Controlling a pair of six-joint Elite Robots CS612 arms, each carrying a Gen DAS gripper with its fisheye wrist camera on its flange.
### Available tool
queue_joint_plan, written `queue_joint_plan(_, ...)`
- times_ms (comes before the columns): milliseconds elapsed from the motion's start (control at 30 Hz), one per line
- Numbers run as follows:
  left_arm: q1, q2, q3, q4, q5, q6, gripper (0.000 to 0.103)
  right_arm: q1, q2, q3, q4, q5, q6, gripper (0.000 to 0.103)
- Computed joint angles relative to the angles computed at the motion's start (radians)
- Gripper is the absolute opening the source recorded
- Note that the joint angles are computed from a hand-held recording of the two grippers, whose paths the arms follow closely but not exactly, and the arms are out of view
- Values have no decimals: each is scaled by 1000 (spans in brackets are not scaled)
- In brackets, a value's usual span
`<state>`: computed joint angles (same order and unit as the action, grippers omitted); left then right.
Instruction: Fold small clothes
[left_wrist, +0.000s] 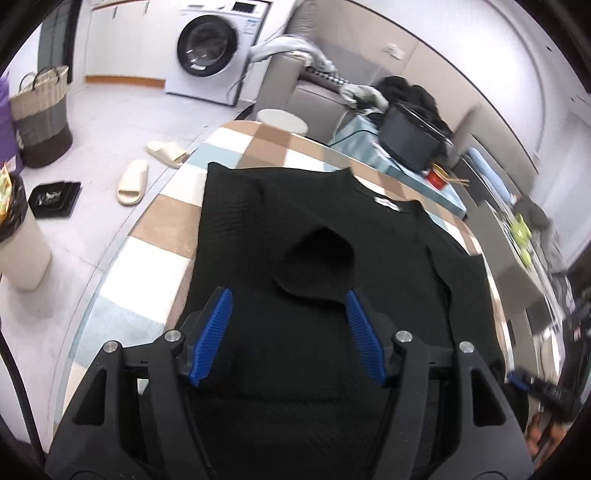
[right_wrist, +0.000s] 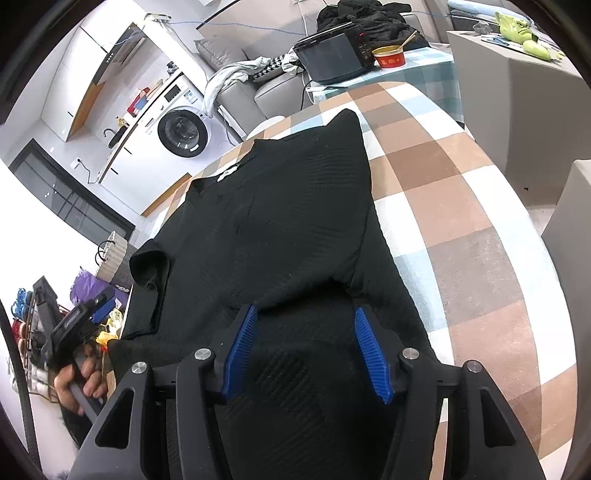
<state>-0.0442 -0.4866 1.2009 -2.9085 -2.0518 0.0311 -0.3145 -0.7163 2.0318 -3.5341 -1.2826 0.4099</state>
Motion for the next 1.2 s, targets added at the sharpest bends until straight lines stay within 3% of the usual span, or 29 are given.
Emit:
queue_joint_plan(133,-7,45,-76,38,-21,3,61,-1,-1,1,0,-1,4,57)
queue_joint_plan(300,-51,93,-165,104,-68,49,61,-2,0,4,0,-15,22,57)
queue_joint_plan(400,-68,84,-166,135,-191,146,63,-2,-2,7,-4,-25,35,57)
queue_joint_plan(533,-83,30,-72,32,-150,235,69,-3,-11,22,-16,-39,40,57)
queue_joint_plan(733,-57,-29,34,-43,-80,176,71,-8,-14,38,-36,-33,30,63)
queue_joint_plan(767,-47,-41,58,-64,-66,172,75,-7,-15,41,-34,-31,26,64)
queue_joint_plan(833,-29,-65,110,-118,-43,165,81,-6,-15,47,-53,-29,6,78)
queue_joint_plan(1000,8,-108,214,-219,-26,193,87,10,-23,71,-91,-78,-65,95)
queue_joint_plan(1200,51,-143,328,-333,-5,186,102,23,-36,120,-127,-138,-135,96)
